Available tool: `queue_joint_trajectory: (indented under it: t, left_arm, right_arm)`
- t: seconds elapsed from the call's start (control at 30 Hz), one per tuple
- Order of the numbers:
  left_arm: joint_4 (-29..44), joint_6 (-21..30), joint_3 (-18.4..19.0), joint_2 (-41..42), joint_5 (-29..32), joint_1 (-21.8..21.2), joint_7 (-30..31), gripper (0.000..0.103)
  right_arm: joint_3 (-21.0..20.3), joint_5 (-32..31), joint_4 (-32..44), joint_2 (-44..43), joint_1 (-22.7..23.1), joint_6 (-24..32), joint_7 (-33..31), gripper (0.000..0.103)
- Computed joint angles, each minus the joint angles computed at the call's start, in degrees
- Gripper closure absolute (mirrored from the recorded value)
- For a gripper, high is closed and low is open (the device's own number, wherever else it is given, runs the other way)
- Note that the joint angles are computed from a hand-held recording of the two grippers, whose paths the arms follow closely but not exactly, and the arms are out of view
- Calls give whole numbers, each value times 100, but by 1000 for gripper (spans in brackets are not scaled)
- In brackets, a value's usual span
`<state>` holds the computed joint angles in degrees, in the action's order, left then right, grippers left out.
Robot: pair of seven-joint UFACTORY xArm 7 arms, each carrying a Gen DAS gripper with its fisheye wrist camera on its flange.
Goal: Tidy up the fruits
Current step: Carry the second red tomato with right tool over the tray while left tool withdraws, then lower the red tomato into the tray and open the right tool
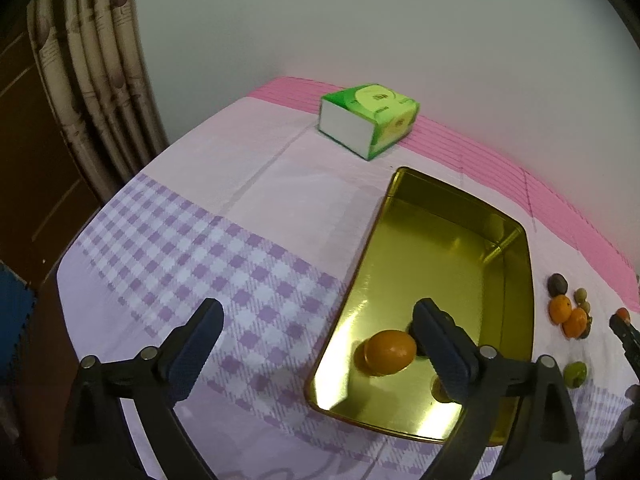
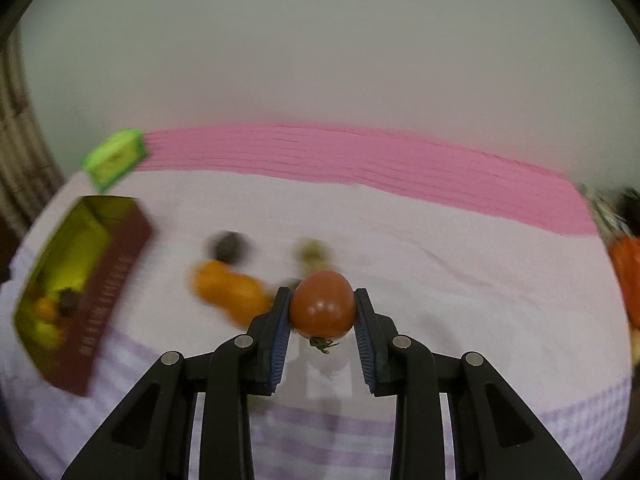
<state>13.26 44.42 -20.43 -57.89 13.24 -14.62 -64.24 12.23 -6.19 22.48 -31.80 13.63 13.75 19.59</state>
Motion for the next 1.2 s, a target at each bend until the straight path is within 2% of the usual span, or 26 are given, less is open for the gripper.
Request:
queue_joint_trajectory:
  t: [0.2, 0.4, 0.57, 0.8, 0.93, 1.1, 1.2]
  left_arm:
    - [-64, 76, 83, -158, -51, 44, -62, 6]
    - [-97, 286, 40, -393, -59, 142, -203, 6]
    - [-119, 474, 55, -536, -84, 154, -294, 6]
    - [-230, 716, 116, -858, -139, 166, -419, 6]
    - [-221, 775, 51, -882, -142, 101, -426, 6]
    - [-205, 692, 60, -785, -150, 52, -398, 6]
    - [-206, 678, 59, -767, -162, 57, -435, 6]
  right_arm:
    - [0, 515, 836, 996, 1191, -207, -378, 72]
    - [198, 810, 1447, 1772, 1846, -262, -713, 71]
    - [125, 1625, 1763, 2243, 2487, -178, -1532, 72]
    - [273, 2492, 2017, 2642, 2764, -61, -2490, 71]
    - [402, 2617, 2119, 2812, 2661, 25, -2577, 71]
    - [556, 1838, 2100, 2891, 2427, -7, -1846, 71]
    - [569, 1541, 2121, 2935, 2357, 30, -1616, 71]
